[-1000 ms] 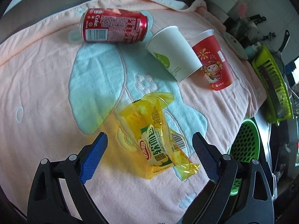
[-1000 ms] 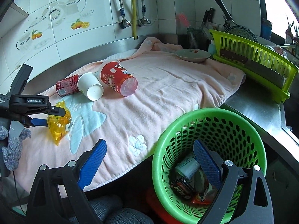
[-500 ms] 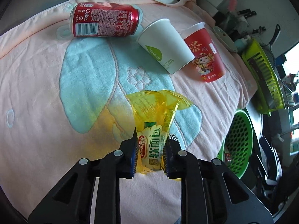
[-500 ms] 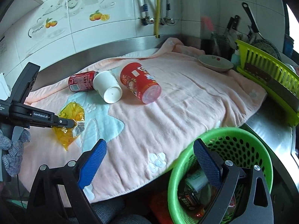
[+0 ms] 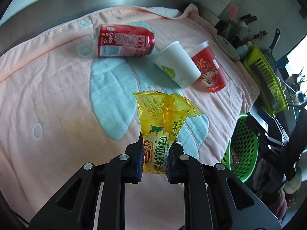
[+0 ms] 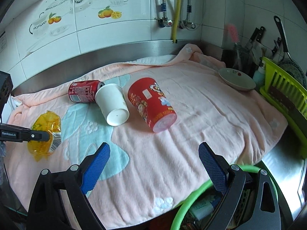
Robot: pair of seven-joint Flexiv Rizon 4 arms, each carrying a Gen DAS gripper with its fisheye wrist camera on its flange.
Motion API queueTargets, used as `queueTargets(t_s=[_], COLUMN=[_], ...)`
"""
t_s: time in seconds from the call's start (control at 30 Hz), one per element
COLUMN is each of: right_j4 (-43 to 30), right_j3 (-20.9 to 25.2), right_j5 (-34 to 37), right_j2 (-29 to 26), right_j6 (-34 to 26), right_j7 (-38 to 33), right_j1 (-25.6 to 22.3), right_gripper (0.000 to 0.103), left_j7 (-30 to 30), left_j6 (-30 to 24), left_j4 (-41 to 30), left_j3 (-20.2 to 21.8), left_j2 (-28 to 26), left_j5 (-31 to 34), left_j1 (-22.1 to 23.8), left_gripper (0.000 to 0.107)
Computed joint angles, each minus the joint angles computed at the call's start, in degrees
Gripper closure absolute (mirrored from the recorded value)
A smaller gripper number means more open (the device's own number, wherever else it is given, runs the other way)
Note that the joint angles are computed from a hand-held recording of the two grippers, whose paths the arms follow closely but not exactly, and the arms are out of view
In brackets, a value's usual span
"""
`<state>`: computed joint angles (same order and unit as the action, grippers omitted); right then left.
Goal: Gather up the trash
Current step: 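Grasp the red paper cup with the right gripper while the left gripper holds the wrapper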
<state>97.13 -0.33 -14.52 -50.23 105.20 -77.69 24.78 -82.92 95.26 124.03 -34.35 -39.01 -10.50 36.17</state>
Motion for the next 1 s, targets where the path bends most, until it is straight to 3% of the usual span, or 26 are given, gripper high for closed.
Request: queueTargets(t_s=[0.2, 0.3, 0.53, 1.0], right_j4=[-7.5, -13.4, -26.2, -48.4], right_j3=[8.6, 17.2, 24.3, 25.2], right_j5=[-6.2, -8.9, -6.8, -0.5], right_j2=[-3.0, -6.1, -12.6, -23.0], right_j6=[-7.0, -13.9, -25.8, -41.3], right_j7=[-2.3, -6.4, -15.4, -27.9], right_j1=[-6.9, -12.4, -14.2, -9.4], right_gripper=[0.014, 0.016, 0.019, 0.020], left_j7=[-0.4, -0.6, 0.0, 2.8], left_j6=[0.9, 1.0, 0.3, -1.7], left_j4=[1.4, 1.8, 1.4, -1.0], left_j3=[-2.6, -3.9, -5.8, -4.7], left_j2=[1.4, 1.7, 1.3, -0.2], left_j5=[0.8, 1.5, 2.2, 0.3], left_j1=[3.4, 5.0, 7.2, 6.3], left_gripper=[0.090, 0.090, 0.090, 0.090])
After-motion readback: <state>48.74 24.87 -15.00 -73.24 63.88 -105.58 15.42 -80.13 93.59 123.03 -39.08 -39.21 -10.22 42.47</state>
